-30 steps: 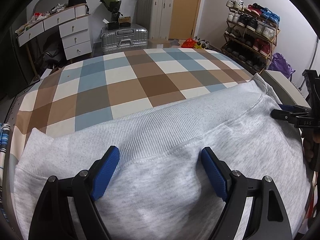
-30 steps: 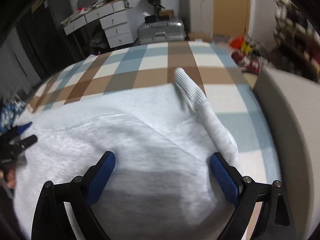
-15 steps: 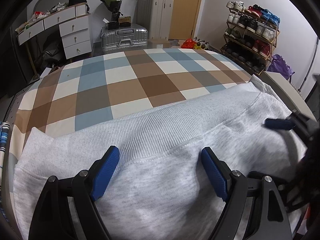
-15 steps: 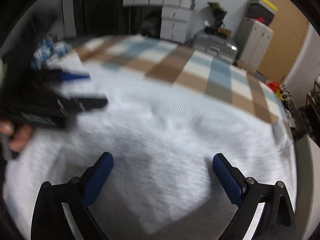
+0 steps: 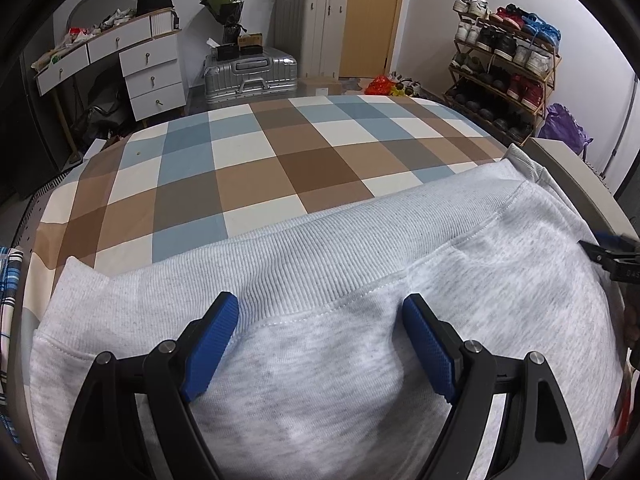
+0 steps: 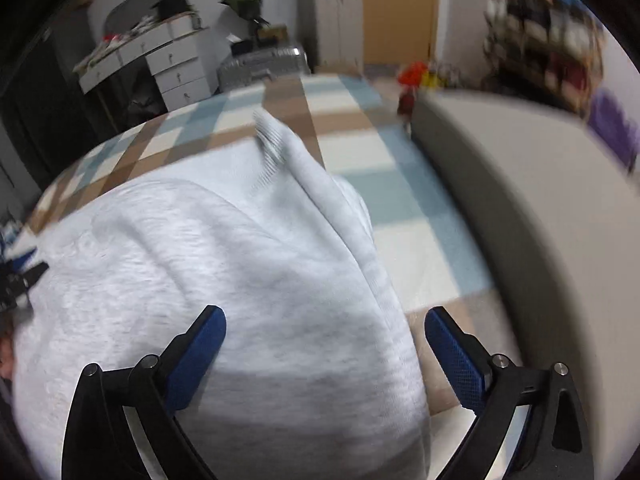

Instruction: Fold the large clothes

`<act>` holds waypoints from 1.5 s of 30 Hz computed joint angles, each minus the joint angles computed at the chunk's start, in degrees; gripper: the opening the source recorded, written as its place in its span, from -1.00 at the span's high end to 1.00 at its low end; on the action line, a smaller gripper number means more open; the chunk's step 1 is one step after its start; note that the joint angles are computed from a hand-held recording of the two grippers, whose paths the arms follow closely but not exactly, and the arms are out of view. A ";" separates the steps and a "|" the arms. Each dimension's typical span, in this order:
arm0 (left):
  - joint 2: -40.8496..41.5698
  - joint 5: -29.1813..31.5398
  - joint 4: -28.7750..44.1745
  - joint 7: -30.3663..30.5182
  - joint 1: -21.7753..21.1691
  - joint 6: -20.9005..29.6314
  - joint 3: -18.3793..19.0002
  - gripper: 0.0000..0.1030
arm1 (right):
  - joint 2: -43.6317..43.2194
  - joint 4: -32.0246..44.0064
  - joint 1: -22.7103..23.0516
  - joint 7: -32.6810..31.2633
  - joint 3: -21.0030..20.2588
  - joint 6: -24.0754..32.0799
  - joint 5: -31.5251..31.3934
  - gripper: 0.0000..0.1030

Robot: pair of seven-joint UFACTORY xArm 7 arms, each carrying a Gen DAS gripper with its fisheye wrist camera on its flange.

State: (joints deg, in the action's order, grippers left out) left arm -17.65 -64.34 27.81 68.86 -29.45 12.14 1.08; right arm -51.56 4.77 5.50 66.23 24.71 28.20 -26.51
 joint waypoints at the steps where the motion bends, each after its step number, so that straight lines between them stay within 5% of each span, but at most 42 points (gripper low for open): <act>1: 0.01 -0.09 0.01 0.15 -0.07 0.01 0.12 -0.56 | -0.64 1.05 -0.80 0.95 2.47 0.04 -0.91 -0.95; 6: 0.02 -0.17 0.02 0.22 0.24 0.07 -0.16 -0.56 | 10.74 9.59 -8.92 0.29 5.25 -12.00 -7.61 -0.97; 8: -0.12 -0.31 -0.04 0.21 0.18 0.08 -0.04 -0.56 | 17.41 12.16 -17.11 1.97 9.43 -20.21 -10.00 -0.97; 11: -0.27 -0.62 -0.05 0.25 0.32 0.40 0.05 -0.56 | 29.56 16.68 -28.73 4.71 15.88 -21.57 -13.29 -0.97; 14: -0.26 -0.74 0.03 0.19 0.41 0.58 -0.02 -0.56 | 31.02 14.57 -29.88 6.15 13.11 -28.40 -11.56 -1.00; 20: -0.29 0.61 -0.13 -1.25 0.80 0.04 -0.79 -0.57 | 31.05 14.62 -38.21 4.60 21.78 -31.33 -8.61 -1.00; 26: -3.02 6.47 -1.93 -4.88 2.15 0.43 -0.32 -0.57 | 28.01 11.17 -28.46 0.39 13.88 -30.64 -2.90 -1.00; 28: -4.33 9.72 -3.85 -6.64 2.79 -2.95 -0.83 -0.58 | 27.13 10.23 -26.24 -0.86 12.15 -30.64 -1.26 -1.00; 30: -4.59 16.49 -6.18 -12.60 7.94 -7.68 -3.57 -0.68 | 26.81 9.37 -25.66 -2.06 11.48 -32.11 0.43 -1.00; 31: -5.09 16.38 -6.45 -12.51 8.21 -6.44 -1.34 -0.85 | 26.71 8.92 -25.62 -2.53 11.31 -33.00 1.18 -1.00; 35: -6.74 18.81 -6.52 -13.75 8.99 -0.27 7.33 -0.85 | 26.53 8.48 -24.84 -4.59 11.24 -33.47 4.04 -1.00; 40: -11.14 26.47 -10.52 -23.93 13.52 -4.88 2.24 -0.85 | 26.31 7.79 -23.38 -7.58 10.32 -34.04 7.44 -1.00; 45: -12.92 27.27 -10.52 -22.02 3.41 -11.16 8.97 -0.82 | 26.25 7.56 -23.10 -10.16 10.95 -34.10 10.91 -1.00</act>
